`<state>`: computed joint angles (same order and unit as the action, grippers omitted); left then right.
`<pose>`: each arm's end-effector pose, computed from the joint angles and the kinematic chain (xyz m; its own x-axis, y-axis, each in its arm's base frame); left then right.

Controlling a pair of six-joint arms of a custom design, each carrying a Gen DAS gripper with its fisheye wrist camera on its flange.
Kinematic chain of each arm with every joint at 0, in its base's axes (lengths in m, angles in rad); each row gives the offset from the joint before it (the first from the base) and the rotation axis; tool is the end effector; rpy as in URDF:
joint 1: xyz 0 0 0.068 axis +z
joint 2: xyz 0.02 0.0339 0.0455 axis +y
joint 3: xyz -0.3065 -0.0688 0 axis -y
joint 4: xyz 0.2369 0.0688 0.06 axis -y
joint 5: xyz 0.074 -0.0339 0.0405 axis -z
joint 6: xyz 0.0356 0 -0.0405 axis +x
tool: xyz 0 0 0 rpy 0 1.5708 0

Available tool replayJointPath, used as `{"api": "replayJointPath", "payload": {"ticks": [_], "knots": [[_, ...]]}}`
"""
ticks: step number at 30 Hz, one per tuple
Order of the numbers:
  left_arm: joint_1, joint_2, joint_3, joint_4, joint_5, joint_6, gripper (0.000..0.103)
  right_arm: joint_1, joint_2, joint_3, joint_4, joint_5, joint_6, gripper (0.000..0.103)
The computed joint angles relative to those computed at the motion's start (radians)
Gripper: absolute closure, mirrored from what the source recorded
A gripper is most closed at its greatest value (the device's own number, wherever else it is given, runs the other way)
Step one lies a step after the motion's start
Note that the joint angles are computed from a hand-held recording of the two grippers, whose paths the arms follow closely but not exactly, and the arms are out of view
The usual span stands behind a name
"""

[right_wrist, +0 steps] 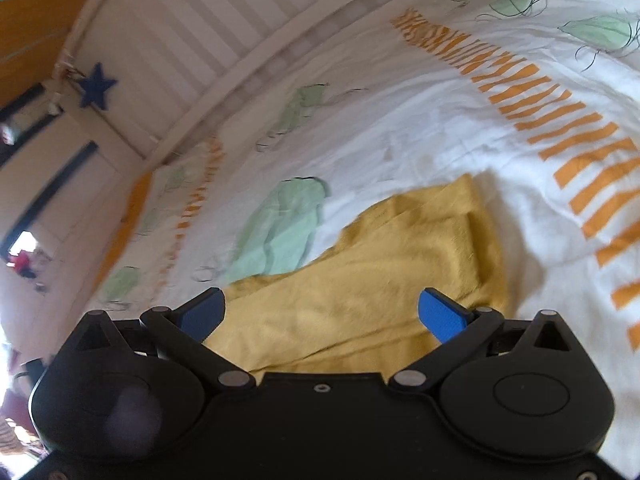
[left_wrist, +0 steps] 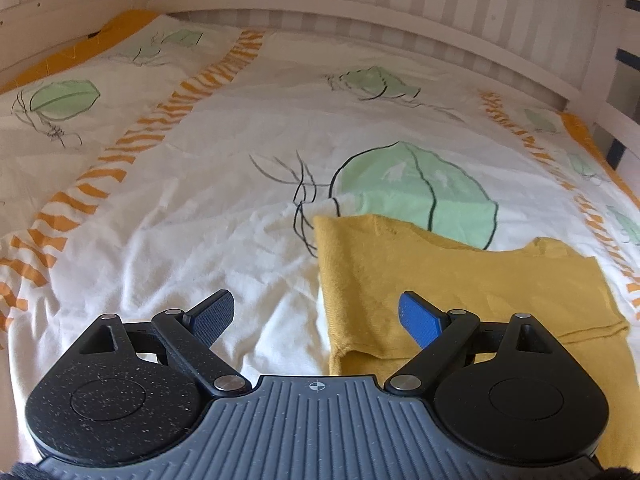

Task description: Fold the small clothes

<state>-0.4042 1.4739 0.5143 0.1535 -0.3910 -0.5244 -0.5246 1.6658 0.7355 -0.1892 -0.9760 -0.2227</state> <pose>0.2347 -0.0856 0.1818 -0.6349 -0.2319 -0.7370 -0.2274 0.9677 -0.1086 0.2569 -0.1146 0.1800 -0.7526 0.2925 -0.5900 -0.2032 0.7490 0.6306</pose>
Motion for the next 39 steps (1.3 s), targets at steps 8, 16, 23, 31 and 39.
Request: {"api": "replayJointPath", "payload": {"ticks": [8, 16, 23, 31, 39], "knots": [[-0.155, -0.068, -0.021, -0.063, -0.110, -0.085, 0.013, -0.174, -0.116, -0.003, -0.514, -0.203, -0.473, 0.000], [-0.365, -0.186, -0.026, -0.258, -0.222, -0.276, 0.013, -0.321, -0.093, 0.024, -1.199, -0.198, -1.264, 0.000], [-0.586, -0.257, -0.026, -0.464, -0.327, -0.527, 0.013, -0.400, -0.121, -0.032, -1.255, -0.102, -1.350, 0.000], [-0.818, -0.206, -0.047, -0.608, -0.346, -0.816, 0.013, -0.525, -0.120, -0.082, -1.063, 0.089, -1.214, 0.000], [-0.955, -0.072, -0.058, -0.635, -0.285, -1.003, 0.013, -0.652, -0.065, -0.121, -0.880, 0.212, -1.147, 0.000]]}}
